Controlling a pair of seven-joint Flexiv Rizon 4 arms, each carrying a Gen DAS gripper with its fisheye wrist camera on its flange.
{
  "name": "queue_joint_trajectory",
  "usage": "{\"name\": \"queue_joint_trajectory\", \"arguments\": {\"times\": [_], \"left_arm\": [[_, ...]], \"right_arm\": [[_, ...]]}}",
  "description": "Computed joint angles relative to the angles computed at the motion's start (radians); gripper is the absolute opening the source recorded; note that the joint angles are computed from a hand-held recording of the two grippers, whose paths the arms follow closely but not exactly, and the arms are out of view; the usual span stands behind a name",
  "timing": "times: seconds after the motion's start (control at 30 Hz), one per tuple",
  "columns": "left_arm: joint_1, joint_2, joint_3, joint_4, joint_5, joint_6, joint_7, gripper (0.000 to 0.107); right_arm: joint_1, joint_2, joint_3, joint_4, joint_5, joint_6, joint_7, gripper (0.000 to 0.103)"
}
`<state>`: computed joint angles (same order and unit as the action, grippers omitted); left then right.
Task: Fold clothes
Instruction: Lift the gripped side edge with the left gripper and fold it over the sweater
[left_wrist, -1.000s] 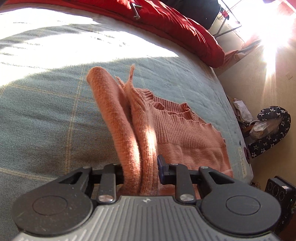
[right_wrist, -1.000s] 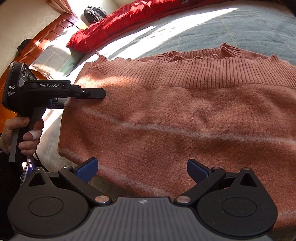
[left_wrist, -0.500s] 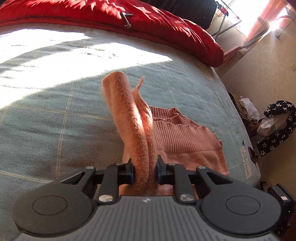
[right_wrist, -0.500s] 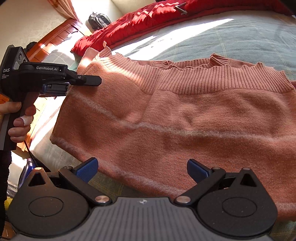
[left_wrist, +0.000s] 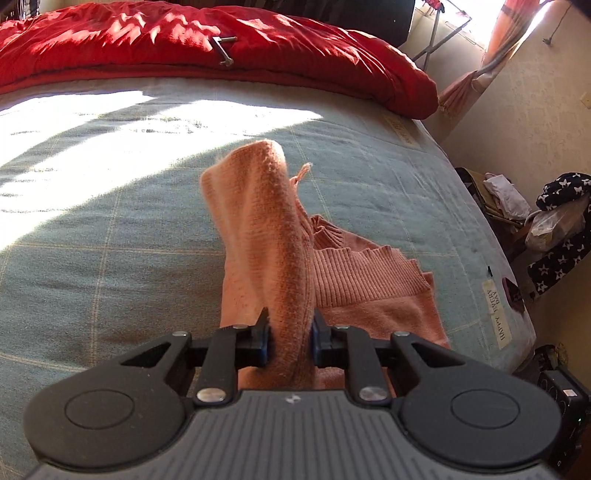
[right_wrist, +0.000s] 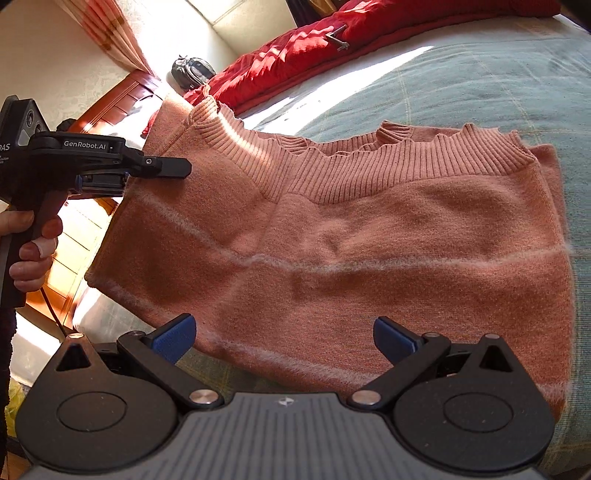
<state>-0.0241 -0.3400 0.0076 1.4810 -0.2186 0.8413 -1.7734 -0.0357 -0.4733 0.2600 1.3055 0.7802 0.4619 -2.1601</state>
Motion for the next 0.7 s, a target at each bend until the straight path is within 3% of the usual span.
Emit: {"name": "queue_joint_trajectory", "arguments": {"times": [0.5, 0.7], "left_arm": [[-0.077, -0.131, -0.013, -0.245, 0.095, -0.123, -0.065, 0.018], [-0.114, -0.218, -0.015, -0.402, 0.129, -0.224, -0.061, 0.018]], "right_arm": [[-0.098, 0.0, -0.013, 0.0, 0.119, -0.042, -0.038, 0.103], [-0.13, -0.015, -0.019, -0.008, 0.156, -0.04, -0.031, 0.103]]}}
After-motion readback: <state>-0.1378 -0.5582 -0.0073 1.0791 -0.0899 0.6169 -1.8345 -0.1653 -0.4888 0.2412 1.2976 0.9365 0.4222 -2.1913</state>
